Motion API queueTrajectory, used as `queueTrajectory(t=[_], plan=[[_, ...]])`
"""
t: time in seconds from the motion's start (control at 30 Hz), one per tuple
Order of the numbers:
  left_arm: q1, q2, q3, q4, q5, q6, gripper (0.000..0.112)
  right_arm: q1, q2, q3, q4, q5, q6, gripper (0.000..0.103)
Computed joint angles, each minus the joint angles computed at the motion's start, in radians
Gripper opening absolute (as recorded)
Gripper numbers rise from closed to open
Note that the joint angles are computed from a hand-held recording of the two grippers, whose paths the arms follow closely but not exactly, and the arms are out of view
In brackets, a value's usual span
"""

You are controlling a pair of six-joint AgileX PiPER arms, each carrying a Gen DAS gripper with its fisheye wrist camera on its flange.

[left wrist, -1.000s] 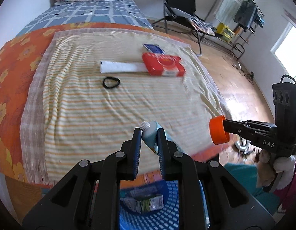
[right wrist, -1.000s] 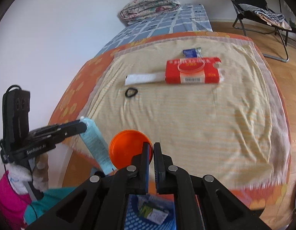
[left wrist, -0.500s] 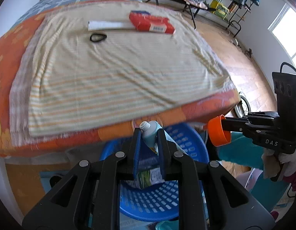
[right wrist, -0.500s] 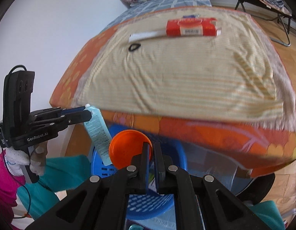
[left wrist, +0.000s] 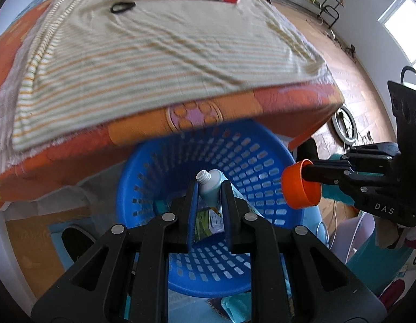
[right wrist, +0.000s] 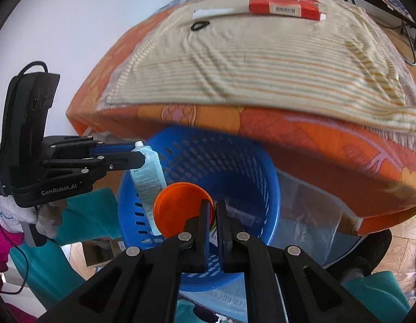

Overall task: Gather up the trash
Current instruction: 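Carry tube and orange cap to the blue basket and release both, then grasp the black hair band with the left tool while the right tool grasps the red box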

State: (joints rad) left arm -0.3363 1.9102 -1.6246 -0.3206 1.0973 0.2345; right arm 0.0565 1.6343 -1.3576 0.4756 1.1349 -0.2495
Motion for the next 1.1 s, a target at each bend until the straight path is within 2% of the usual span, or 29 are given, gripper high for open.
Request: queueTrajectory(t=[0.1,0.3,0.37,0.4,0.47,0.57,0.93,1.1], plan=[[-0.012,0.007,0.01,0.004,0.009,0.004,0.015,0.017,0.0,0.024,-0.012,-0.013,0.0,0.003],[-0.024,0.018,0.013,0.014,0.037,0.007,0.016,0.032,0.014,0.044,-0.011,-0.01,-0.001,0.012],[-0.028,0.031,0.0,0.021,0.047,-0.005,0.02,0.035,0.013,0.049,-0.011,-0.013,0.005,0.038],[-0.027,0.034,0.0,0.022,0.05,-0.007,0.025,0.038,0.013,0.05,-0.013,-0.016,0.007,0.042],[-0.026,0.033,0.002,0.027,0.047,-0.01,0.03,0.041,0.013,0.051,-0.021,-0.017,0.009,0.044],[-0.021,0.034,-0.001,0.026,0.05,-0.011,0.03,0.043,0.012,0.051,-0.027,-0.019,0.016,0.052],[-0.008,0.047,-0.048,0.024,0.065,-0.03,0.03,0.029,0.009,0.045,-0.021,-0.031,0.026,0.063],[0.001,0.067,-0.115,0.02,0.08,-0.045,0.03,0.023,0.001,0.03,-0.028,-0.043,0.033,0.075]])
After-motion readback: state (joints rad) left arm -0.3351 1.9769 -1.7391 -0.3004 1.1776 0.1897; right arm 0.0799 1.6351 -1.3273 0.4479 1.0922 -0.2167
